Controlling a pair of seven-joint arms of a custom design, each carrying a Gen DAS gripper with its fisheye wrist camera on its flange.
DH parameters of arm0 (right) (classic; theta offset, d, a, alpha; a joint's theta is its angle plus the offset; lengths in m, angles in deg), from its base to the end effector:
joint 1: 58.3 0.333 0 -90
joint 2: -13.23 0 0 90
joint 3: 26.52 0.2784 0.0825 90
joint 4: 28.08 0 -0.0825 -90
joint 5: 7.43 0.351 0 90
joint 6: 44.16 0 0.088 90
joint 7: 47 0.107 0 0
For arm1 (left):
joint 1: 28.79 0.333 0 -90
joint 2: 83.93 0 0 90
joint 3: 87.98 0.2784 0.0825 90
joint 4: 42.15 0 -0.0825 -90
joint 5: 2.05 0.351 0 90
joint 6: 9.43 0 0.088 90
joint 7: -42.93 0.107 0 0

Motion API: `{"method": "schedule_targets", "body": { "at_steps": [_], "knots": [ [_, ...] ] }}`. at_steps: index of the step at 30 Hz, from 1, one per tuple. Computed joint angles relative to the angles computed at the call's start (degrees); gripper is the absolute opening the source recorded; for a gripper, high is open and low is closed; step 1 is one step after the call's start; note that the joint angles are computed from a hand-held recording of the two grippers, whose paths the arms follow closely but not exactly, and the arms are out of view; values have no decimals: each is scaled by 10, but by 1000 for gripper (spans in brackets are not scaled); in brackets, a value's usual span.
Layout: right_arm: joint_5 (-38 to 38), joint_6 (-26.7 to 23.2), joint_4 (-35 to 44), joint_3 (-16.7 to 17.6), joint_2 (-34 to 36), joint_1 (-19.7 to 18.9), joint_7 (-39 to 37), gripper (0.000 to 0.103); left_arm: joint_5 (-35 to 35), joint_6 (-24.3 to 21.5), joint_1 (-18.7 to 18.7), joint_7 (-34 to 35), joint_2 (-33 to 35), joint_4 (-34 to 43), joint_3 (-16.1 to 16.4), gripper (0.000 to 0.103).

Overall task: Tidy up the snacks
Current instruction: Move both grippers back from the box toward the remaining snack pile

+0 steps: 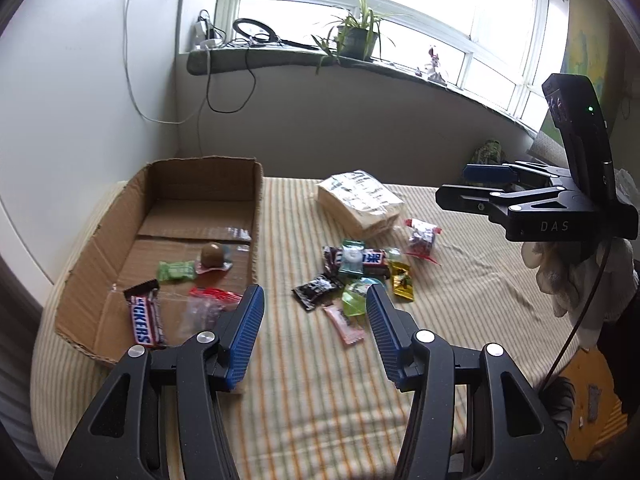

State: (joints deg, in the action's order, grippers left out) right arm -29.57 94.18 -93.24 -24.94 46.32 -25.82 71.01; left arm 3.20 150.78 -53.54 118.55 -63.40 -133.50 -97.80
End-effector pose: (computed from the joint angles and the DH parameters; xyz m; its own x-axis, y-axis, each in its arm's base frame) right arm 0.5982 0.3945 0.5278 0.2731 -0.9612 0.0381 -0.6860 -0.2224 -0.6928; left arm 0.5583 -0.3685 0.5081 -0.4375 -0.8846 0.1618 -0.6533 0.1890 -0.7331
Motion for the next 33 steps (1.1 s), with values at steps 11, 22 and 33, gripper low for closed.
{"method": "schedule_targets", "body": {
  "at_steps": [11, 22, 33],
  "knots": [
    [51, 42, -134, 23, -63, -60, 26, 85, -13, -47, -26, 24, 67, 74, -11, 52],
    [133, -6, -18, 33, 37, -73, 15, 85, -6, -125, -51, 27, 158, 205, 2, 52],
    [159, -69, 124, 22, 134, -66, 21, 85, -3, -210, -66, 19, 253, 350, 14, 52]
  ]
}}
